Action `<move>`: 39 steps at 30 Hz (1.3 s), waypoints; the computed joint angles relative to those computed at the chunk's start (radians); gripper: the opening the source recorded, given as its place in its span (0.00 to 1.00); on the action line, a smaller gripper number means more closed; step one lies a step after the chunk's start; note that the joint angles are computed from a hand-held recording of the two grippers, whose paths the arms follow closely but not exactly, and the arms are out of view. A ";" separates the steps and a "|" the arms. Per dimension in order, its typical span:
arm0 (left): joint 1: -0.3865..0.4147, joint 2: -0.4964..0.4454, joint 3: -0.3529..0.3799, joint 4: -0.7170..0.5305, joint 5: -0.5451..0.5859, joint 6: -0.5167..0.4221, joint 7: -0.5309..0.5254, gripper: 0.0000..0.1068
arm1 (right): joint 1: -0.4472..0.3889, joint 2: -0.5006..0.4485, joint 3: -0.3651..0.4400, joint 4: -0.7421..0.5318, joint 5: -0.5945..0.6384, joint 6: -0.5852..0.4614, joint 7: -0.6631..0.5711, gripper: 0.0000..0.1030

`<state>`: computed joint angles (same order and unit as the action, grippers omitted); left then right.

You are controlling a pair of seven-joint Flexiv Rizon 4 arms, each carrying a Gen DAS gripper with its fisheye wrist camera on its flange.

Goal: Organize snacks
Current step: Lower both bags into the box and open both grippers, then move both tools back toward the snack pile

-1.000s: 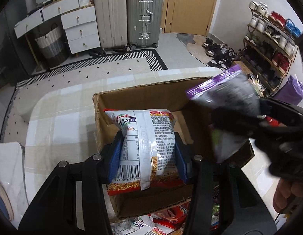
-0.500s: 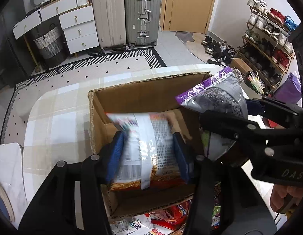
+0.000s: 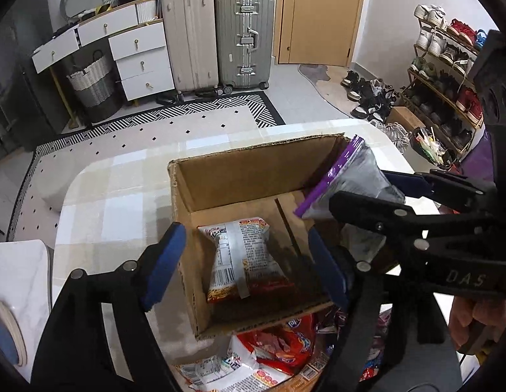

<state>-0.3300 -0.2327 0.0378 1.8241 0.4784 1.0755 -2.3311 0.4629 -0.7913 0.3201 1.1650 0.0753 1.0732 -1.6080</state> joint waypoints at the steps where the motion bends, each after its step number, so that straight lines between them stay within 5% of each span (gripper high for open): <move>1: -0.008 0.011 0.003 0.004 0.011 -0.008 -0.012 0.73 | -0.002 0.006 0.001 0.007 0.003 0.006 0.000 0.61; 10: -0.035 0.130 -0.045 0.035 0.107 -0.105 -0.104 0.74 | -0.025 0.109 0.025 0.148 0.010 0.144 -0.016 0.61; 15: -0.045 0.228 -0.112 0.059 0.175 -0.182 -0.185 0.76 | -0.025 0.229 0.028 0.328 -0.007 0.331 -0.025 0.61; 26: -0.037 0.499 -0.324 0.164 0.248 -0.333 -0.373 0.81 | -0.195 0.485 0.239 0.725 0.016 0.660 -0.003 0.70; 29: -0.031 0.597 -0.395 0.213 0.253 -0.381 -0.435 0.83 | -0.211 0.557 0.260 0.848 0.020 0.759 0.023 0.80; 32: -0.016 0.683 -0.468 0.258 0.248 -0.425 -0.488 0.96 | -0.130 0.634 0.193 0.966 0.062 0.856 0.022 0.86; 39: -0.002 0.854 -0.596 0.354 0.172 -0.485 -0.545 0.96 | -0.041 0.708 0.145 1.149 0.123 1.000 0.041 0.98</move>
<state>-0.3317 0.6216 -0.5585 2.1778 0.6503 0.5909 -2.8764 0.4220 -0.0837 0.4655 2.3142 0.1985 2.0736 -1.5670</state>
